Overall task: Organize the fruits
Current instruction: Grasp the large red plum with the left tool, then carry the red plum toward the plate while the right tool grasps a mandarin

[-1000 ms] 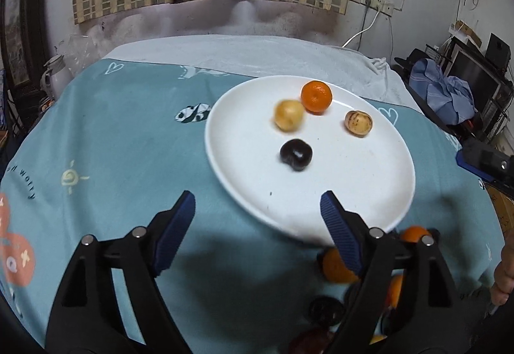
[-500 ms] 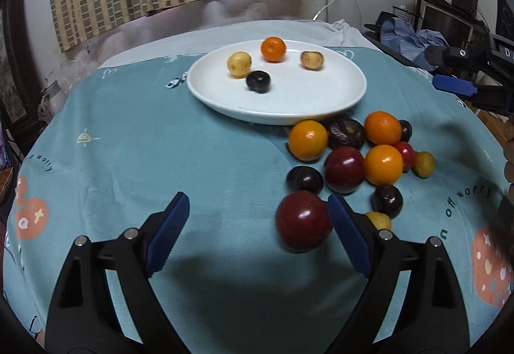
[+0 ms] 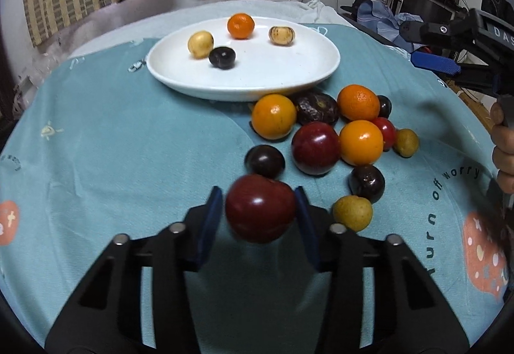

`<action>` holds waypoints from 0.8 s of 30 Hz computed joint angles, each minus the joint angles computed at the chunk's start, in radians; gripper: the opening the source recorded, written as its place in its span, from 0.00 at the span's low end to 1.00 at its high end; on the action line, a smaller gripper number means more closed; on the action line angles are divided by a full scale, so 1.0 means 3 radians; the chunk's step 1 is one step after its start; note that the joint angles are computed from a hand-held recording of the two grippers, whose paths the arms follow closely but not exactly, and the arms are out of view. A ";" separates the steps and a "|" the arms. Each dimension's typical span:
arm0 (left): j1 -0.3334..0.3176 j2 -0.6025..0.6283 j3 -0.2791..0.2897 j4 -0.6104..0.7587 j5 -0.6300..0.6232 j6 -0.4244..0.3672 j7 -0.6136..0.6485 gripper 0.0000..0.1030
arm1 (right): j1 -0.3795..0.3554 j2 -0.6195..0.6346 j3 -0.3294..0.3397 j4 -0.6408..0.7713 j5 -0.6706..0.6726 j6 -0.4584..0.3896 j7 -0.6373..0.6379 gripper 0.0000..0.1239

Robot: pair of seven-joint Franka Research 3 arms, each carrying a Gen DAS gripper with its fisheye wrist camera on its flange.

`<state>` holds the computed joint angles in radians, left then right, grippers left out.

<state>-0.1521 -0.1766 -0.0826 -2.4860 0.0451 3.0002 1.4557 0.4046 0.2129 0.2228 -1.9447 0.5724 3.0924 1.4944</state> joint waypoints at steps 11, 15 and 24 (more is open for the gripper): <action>-0.0013 -0.0032 0.0083 -0.0015 -0.0164 0.0007 -0.0021 0.41 | -0.0220 0.0194 0.0254 0.0295 0.0624 -0.0639 -0.0714 0.52; 0.0000 -0.0043 0.0100 -0.0013 -0.0216 -0.0001 -0.0030 0.41 | -0.0152 0.0232 0.0164 0.0358 0.0777 -0.0801 -0.0806 0.43; 0.0038 -0.0019 0.0051 0.0014 -0.0147 -0.0041 -0.0041 0.41 | 0.0299 0.0399 -0.0333 0.0500 -0.0494 -0.0829 -0.0089 0.37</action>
<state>-0.1406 -0.1824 -0.0673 -2.4817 0.0011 2.9879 1.4435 0.4944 0.3325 0.1230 -1.7948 0.4241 2.8438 1.4678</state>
